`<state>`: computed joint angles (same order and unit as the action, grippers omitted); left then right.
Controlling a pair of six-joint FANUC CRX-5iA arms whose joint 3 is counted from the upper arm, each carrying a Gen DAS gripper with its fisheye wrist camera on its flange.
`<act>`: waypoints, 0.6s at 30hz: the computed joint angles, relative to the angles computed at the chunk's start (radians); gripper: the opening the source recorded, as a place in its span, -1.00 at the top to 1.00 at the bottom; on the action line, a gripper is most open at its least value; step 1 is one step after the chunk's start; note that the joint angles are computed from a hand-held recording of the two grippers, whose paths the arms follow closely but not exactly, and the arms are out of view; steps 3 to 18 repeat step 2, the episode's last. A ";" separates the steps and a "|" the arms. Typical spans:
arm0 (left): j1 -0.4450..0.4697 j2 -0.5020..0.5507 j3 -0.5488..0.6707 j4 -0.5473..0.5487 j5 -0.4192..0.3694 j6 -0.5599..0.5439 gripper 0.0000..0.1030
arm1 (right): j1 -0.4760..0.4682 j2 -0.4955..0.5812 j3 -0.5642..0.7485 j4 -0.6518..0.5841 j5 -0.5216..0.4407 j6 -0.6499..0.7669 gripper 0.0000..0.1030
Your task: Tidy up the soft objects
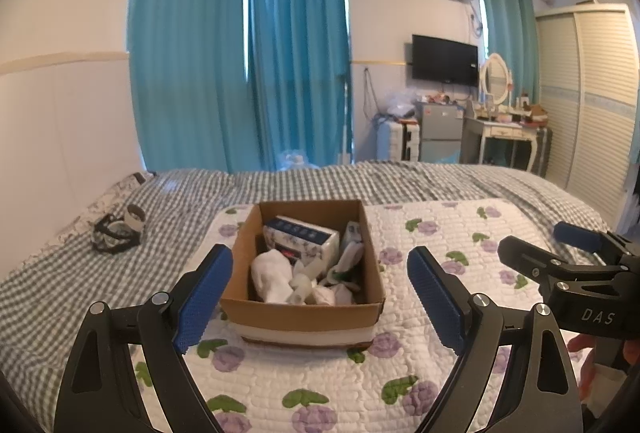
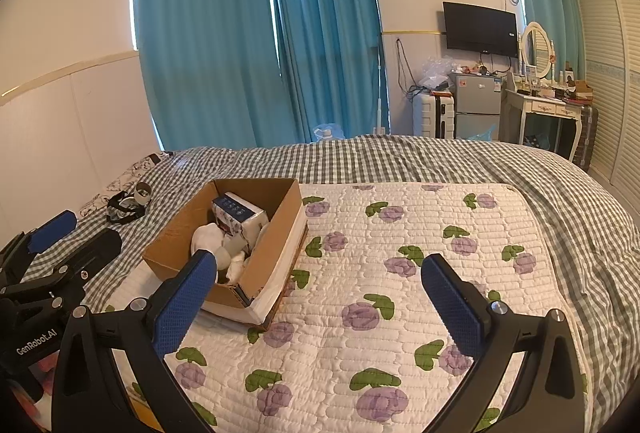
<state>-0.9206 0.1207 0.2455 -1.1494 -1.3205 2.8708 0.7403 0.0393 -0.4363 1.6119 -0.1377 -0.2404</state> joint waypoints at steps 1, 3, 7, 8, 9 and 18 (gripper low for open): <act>-0.001 0.002 0.002 -0.001 -0.005 -0.001 -0.76 | -0.002 0.000 0.000 0.007 0.002 -0.007 -0.99; -0.002 0.004 0.002 -0.001 -0.008 0.001 -0.76 | -0.002 0.000 0.000 0.007 0.004 -0.007 -0.99; -0.002 0.004 0.002 -0.001 -0.008 0.001 -0.76 | -0.002 0.000 0.000 0.007 0.004 -0.007 -0.99; -0.002 0.004 0.002 -0.001 -0.008 0.001 -0.76 | -0.002 0.000 0.000 0.007 0.004 -0.007 -0.99; -0.002 0.004 0.002 -0.001 -0.008 0.001 -0.76 | -0.002 0.000 0.000 0.007 0.004 -0.007 -0.99; -0.002 0.004 0.002 -0.001 -0.008 0.001 -0.76 | -0.002 0.000 0.000 0.007 0.004 -0.007 -0.99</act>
